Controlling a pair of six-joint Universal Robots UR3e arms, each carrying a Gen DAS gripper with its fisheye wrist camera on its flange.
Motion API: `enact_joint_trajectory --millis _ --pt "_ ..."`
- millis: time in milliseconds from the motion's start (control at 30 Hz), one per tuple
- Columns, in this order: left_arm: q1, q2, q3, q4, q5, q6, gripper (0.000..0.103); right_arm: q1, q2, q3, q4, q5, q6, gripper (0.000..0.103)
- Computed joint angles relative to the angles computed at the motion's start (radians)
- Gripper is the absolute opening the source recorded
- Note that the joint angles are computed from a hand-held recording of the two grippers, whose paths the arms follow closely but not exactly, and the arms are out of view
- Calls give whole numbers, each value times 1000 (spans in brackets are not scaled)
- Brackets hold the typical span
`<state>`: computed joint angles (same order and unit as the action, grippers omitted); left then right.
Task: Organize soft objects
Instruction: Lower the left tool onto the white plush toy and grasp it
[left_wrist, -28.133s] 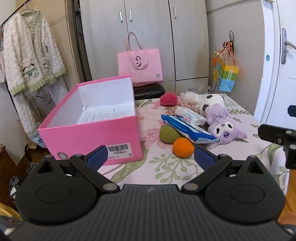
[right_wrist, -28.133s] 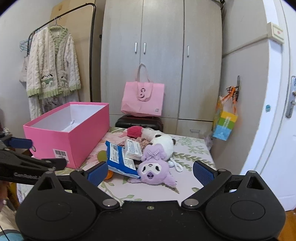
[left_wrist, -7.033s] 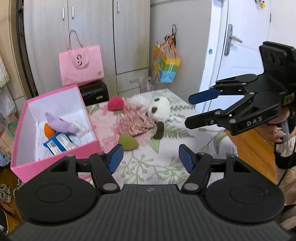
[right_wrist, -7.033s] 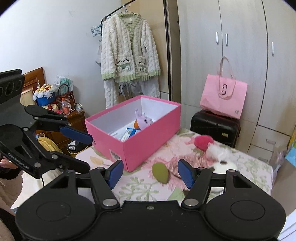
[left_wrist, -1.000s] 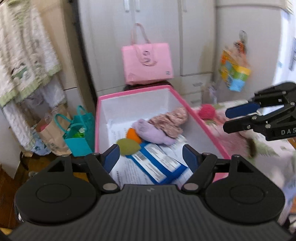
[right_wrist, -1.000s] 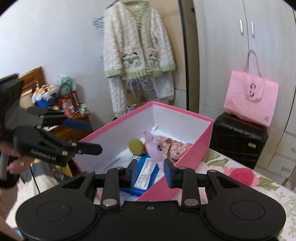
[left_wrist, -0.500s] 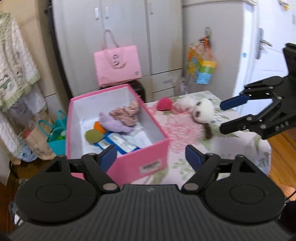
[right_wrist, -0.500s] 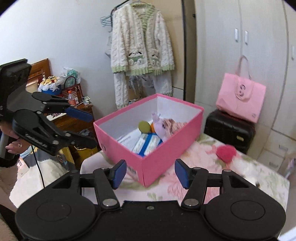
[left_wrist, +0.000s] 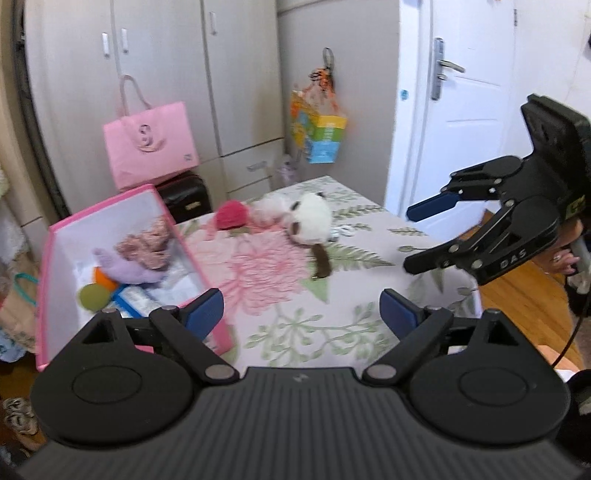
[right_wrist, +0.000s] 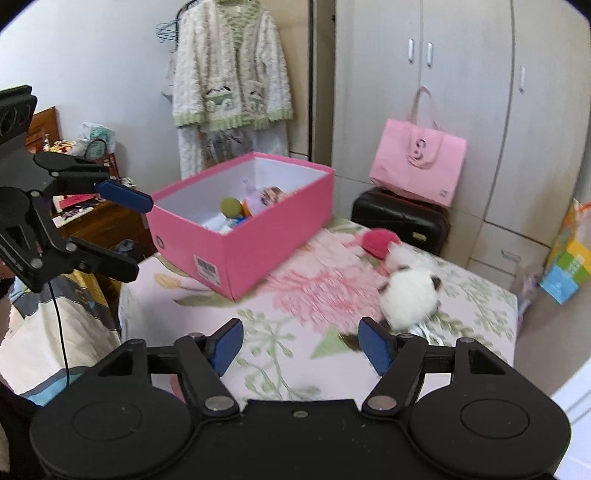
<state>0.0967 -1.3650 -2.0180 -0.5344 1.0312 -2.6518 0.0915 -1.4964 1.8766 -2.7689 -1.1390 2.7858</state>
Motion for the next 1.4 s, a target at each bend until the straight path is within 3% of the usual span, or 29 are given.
enact_joint_trajectory --millis 100,167,267,433,567,733,833,967,1033,1167,1400 --pt "-45 -82 41 25 6 -23 94 -9 14 23 -20 -22 -2 78" --pt "-78 -144 80 34 19 -46 94 -12 31 41 -58 -51 16 87" --pt "-123 -220 130 49 45 -56 94 -32 58 63 -103 -57 27 87" --pt "-205 -362 224 135 144 -181 94 -32 128 71 -208 -104 21 98" --pt "-233 -449 248 262 184 -236 94 -11 220 50 -350 -186 7 98" --pt "-233 -559 336 302 170 -309 94 -88 312 26 -469 -43 43 97" --pt "-219 -618 363 348 113 -339 93 -83 408 0 -635 -88 142 97" --pt "-248 -706 388 509 166 -360 92 -106 506 -32 -746 -45 169 97" --pt "-260 -756 442 519 172 -370 92 -103 556 -62 -785 -50 181 97" --pt "-293 -883 584 531 211 -415 92 -81 650 -173 -773 -98 277 98" --pt "-294 -1079 829 526 228 -560 90 -16 707 -296 -629 -159 155 98"
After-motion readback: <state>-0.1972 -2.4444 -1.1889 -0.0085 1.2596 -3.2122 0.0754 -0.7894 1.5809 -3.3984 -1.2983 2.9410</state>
